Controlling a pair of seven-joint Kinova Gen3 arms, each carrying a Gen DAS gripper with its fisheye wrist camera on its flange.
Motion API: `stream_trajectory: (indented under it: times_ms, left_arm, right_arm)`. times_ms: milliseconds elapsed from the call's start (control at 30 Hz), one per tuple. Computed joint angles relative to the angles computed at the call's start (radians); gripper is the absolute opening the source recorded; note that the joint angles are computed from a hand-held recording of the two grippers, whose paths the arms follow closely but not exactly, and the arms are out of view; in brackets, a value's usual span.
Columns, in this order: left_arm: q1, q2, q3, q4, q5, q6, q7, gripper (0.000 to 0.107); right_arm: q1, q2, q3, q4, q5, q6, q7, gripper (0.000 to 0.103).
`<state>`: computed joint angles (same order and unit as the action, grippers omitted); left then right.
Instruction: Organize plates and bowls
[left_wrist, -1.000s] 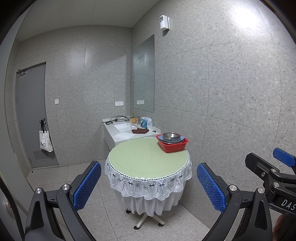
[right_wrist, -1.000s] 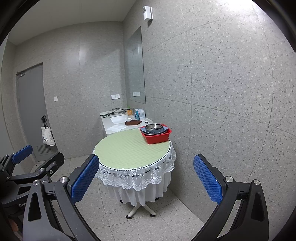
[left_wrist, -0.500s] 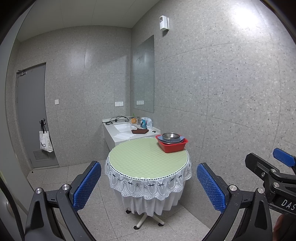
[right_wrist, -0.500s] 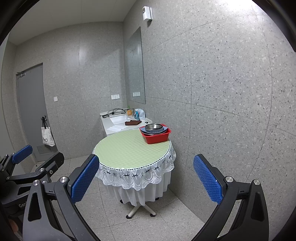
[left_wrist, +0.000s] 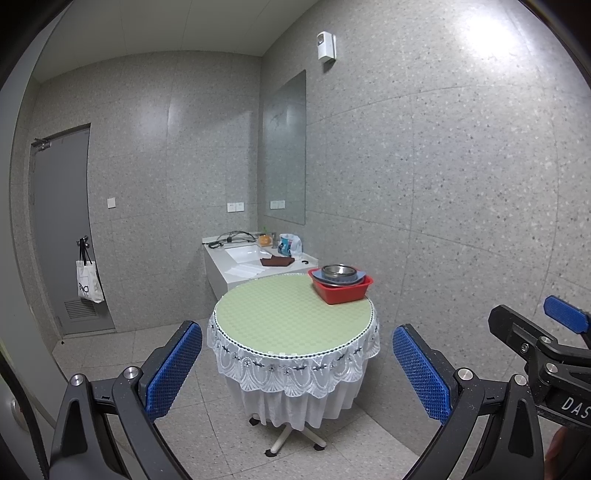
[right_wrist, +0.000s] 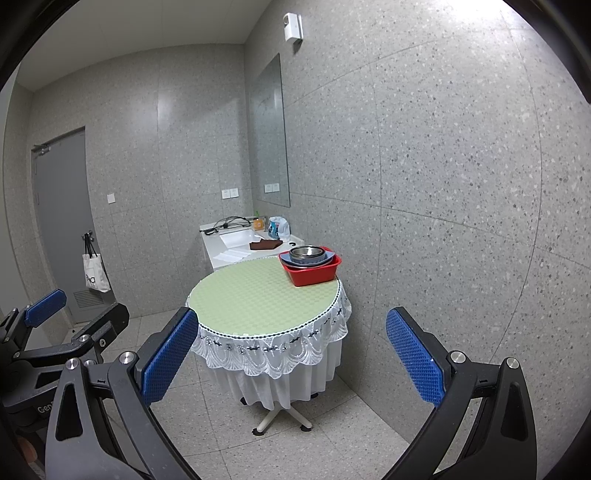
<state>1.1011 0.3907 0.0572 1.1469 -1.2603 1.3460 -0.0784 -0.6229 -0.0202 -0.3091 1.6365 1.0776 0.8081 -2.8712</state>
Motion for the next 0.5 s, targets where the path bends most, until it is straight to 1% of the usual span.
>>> stream_trajectory:
  times_ms: [500]
  left_arm:
    - [-0.004,0.006,-0.007,0.0,-0.005,-0.006,0.004,0.102]
  right_arm:
    - [-0.026,0.029,0.01,-0.034,0.011,0.024,0.006,0.103]
